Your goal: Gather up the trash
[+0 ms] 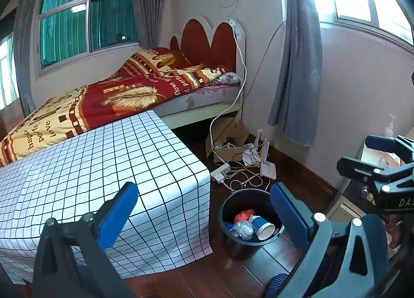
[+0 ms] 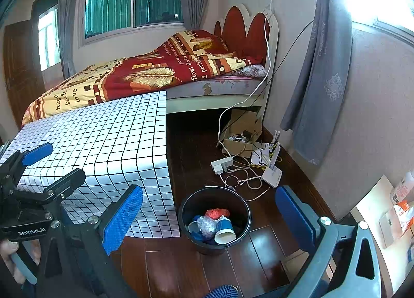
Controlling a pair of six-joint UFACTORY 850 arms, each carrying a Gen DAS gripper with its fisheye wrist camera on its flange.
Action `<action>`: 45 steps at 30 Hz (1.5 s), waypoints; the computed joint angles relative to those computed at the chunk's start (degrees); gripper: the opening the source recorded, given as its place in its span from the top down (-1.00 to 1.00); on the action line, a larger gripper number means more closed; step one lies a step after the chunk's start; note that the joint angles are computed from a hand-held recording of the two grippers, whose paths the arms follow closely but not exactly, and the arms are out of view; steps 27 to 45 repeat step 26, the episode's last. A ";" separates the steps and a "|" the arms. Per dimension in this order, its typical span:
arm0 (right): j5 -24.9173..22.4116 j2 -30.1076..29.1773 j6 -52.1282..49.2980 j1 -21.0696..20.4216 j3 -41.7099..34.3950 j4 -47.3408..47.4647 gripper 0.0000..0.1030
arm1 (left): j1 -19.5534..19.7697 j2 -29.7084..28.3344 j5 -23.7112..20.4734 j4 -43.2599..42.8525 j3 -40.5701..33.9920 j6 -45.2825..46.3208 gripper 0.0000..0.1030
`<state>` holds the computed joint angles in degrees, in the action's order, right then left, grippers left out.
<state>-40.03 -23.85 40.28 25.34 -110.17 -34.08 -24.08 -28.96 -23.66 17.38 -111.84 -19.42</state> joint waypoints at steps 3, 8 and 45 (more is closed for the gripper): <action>-0.06 -0.08 0.08 0.02 -0.10 -0.07 -1.00 | 0.10 -0.34 -0.14 -0.72 -0.47 0.93 -0.99; -0.17 -0.14 0.42 0.03 -0.12 -0.29 -1.00 | 0.07 -0.43 -0.21 -1.02 -0.57 1.13 -0.99; 0.26 0.34 0.67 -0.40 0.96 -0.12 -1.00 | 0.47 -1.11 0.16 -5.11 -1.47 6.14 -0.99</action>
